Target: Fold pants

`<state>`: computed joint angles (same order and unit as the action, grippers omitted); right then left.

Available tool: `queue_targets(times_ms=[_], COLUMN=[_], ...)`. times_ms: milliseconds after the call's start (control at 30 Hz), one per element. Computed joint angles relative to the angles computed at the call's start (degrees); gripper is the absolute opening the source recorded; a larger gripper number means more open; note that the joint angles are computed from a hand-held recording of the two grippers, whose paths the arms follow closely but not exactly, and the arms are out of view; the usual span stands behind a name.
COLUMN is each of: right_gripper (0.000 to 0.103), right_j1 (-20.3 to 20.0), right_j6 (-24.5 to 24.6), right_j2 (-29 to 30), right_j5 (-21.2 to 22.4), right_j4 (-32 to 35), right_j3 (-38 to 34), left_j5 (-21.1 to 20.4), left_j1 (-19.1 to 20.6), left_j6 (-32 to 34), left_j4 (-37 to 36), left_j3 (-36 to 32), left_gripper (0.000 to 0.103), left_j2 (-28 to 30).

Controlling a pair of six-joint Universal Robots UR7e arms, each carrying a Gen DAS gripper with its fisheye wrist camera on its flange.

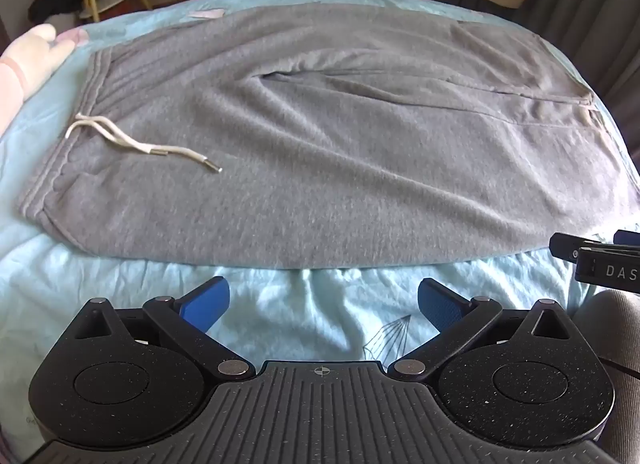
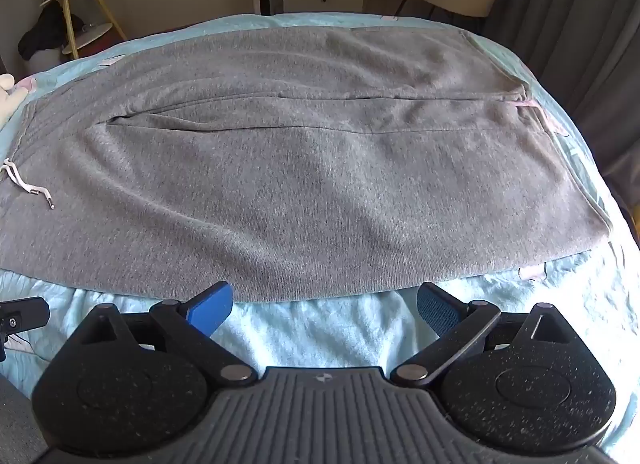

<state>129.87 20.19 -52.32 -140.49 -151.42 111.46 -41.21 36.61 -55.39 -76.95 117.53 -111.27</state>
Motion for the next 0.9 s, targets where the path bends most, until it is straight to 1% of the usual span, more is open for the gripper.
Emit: queue_targets(times_ms=[33, 133, 167, 200, 233, 300, 333, 467, 900], right_gripper=[0.099, 0.099, 0.099, 0.099, 0.099, 0.099, 0.099, 0.099, 0.099], right_j1=[-0.1, 0.0, 0.0, 0.0, -0.1, -0.1, -0.1, -0.3, -0.3], right_j6=[0.1, 0.0, 0.0, 0.0, 0.0, 0.1, 0.2, 0.5, 0.5], right_j2=[-0.1, -0.1, -0.1, -0.1, -0.1, -0.1, -0.1, -0.3, -0.3], right_j5=[0.6, 0.3, 0.2, 0.1, 0.2, 0.1, 0.1, 0.3, 0.0], right_j4=[-0.1, -0.2, -0.2, -0.6, -0.5, -0.1, -0.1, -0.4, -1.2], right_j3=[0.1, 0.0, 0.0, 0.3, 0.3, 0.1, 0.1, 0.2, 0.3], left_j5=[0.3, 0.9, 1.3, 1.2, 0.6, 0.7, 0.8, 1.3, 1.2], left_j1=[-0.1, -0.1, -1.0, -1.1, -0.2, -0.5, 0.0, -0.2, -0.3], left_j6=[-0.1, -0.3, -1.2, -1.3, 0.7, 0.6, 1.1, 0.2, 0.4], left_j4=[0.3, 0.9, 1.6, 1.7, 0.2, 0.4, -0.3, -0.3, -1.2], left_j3=[0.0, 0.0, 0.3, 0.3, 0.0, -0.1, 0.0, -0.1, -0.1], left_gripper=[0.103, 0.103, 0.103, 0.103, 0.103, 0.103, 0.103, 0.103, 0.103], left_j2=[0.0, 0.0, -0.2, -0.2, -0.3, -0.4, -0.3, 0.4, 0.9])
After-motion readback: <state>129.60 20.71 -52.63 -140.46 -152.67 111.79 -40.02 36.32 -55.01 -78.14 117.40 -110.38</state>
